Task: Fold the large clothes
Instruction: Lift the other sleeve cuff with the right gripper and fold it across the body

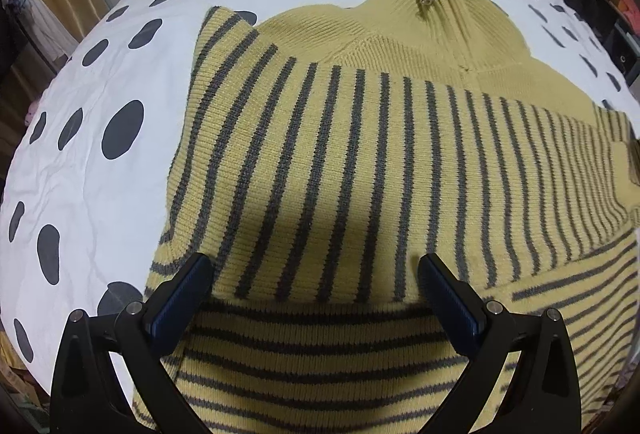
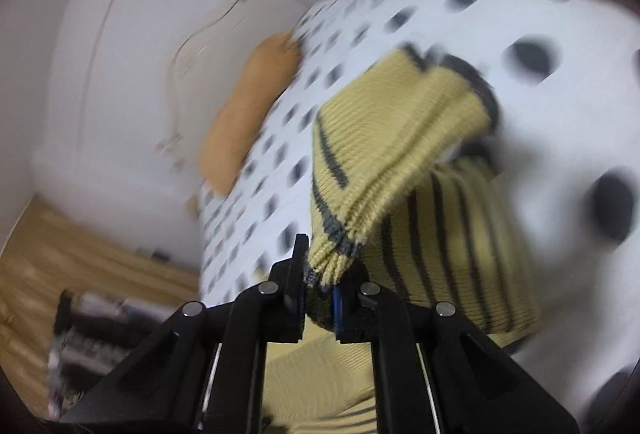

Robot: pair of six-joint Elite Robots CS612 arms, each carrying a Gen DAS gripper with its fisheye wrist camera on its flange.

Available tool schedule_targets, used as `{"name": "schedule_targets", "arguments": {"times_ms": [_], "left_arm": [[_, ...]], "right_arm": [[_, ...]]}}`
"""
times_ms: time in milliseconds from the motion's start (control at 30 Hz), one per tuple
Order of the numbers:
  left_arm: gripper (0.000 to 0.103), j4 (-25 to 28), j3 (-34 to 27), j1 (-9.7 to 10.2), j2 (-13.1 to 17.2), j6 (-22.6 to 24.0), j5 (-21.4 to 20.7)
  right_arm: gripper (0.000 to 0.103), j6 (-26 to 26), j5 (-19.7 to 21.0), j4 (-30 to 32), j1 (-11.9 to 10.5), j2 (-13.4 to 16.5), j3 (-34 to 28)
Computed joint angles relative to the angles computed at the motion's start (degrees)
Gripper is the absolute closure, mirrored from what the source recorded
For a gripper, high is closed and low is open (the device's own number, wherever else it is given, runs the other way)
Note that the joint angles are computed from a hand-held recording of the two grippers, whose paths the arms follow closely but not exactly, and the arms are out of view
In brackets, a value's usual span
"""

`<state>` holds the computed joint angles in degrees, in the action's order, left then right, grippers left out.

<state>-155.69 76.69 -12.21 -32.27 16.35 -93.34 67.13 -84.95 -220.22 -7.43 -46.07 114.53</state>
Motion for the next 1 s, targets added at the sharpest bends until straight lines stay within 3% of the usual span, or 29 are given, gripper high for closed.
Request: {"name": "schedule_targets", "arguments": {"times_ms": [133,333,400,467,533,600,667,733,800,867,933,1000], "left_arm": [[0.0,0.31,-0.02,1.68,-0.81,-0.53,-3.61],[0.0,4.54,-3.07,5.42,-0.27,-3.38,-7.02],[0.0,6.34,-4.62,6.8,0.32,-4.6,-8.13],[0.0,7.85,-5.98,7.72,0.86,-5.78,-9.38],[0.0,8.74,-7.06,8.48,1.36,-7.22,-11.31],[0.0,9.06,-7.98,9.0,1.78,-8.11,-13.57],[0.0,8.81,-8.06,9.01,1.72,-8.2,-15.78],[0.0,8.11,-7.41,8.82,1.34,-7.61,-18.96],[0.0,8.06,-6.2,8.34,0.67,-5.76,-22.86],[0.0,8.15,-5.27,7.47,0.25,-3.83,-24.71],[0.0,7.05,-4.56,6.14,0.07,-2.91,-21.25],[0.001,5.67,-4.66,4.95,0.41,-2.53,-16.65]], "right_arm": [[0.093,1.04,9.7,2.77,5.92,6.38,-13.3],[0.093,6.97,20.38,10.7,12.15,18.26,-33.63],[0.092,5.19,22.63,19.05,13.94,21.26,-39.22],[0.08,3.29,26.48,27.2,15.03,23.49,-43.12],[0.079,0.76,27.27,31.34,15.8,23.41,-43.29],[0.065,-3.55,24.63,33.23,16.27,21.5,-41.4],[0.039,-6.69,19.62,33.38,16.78,18.4,-37.65],[0.03,-6.06,14.1,28.77,17.13,15.99,-33.61],[0.03,-5.69,10.66,27.11,16.8,13.24,-29.88],[0.03,-5.67,3.47,30.45,16.76,9.35,-25.12],[0.03,-5.03,-1.64,32.1,16.87,6.76,-21.75],[0.03,-2.96,-3.95,31.69,16.52,4.92,-18.1]]}}
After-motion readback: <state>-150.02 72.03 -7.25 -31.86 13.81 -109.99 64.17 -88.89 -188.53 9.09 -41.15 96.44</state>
